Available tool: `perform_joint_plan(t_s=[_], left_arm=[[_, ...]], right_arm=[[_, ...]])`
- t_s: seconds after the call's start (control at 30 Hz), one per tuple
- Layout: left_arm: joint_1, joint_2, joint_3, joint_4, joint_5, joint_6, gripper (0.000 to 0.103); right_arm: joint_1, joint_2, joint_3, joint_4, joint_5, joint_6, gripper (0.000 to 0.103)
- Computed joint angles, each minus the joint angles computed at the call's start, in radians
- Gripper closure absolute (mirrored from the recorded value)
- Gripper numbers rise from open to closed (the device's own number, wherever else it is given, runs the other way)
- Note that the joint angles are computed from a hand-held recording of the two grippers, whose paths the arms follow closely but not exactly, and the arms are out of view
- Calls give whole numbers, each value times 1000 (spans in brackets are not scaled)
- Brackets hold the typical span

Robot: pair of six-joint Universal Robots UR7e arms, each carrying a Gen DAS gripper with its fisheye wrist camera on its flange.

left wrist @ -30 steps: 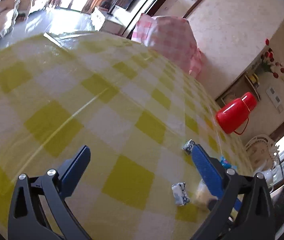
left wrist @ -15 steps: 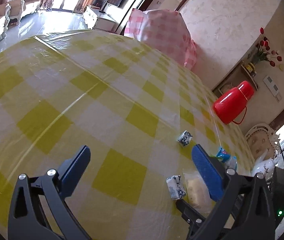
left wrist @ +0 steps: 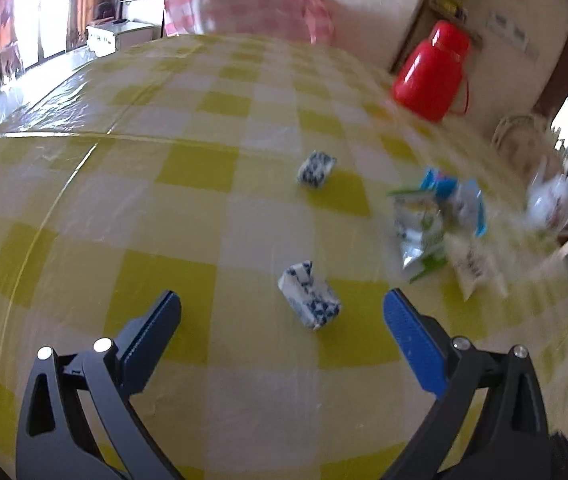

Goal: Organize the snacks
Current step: 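Grasp a small white-blue candy with the left tool while the right tool grasps another clear bread package, then carry the candy in the left tool while the right tool carries the bread package to the box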

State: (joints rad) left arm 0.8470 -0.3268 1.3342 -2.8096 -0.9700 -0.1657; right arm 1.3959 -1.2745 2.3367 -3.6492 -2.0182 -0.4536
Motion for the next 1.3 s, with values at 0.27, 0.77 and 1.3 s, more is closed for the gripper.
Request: perform_joint_plan(t_s=[0.27,0.77,1.3], left_arm=[[-25,84,-117,122,151,13,5],[-43,-25,39,-22,-55,211,83],[-110,-77,237,-183,-79,236,82]], right_arm=[[-22,-73,51,14,125,48,68],[-17,-94,73,-3,144,31,68],[-77,-82,69,-53,137,108,68]])
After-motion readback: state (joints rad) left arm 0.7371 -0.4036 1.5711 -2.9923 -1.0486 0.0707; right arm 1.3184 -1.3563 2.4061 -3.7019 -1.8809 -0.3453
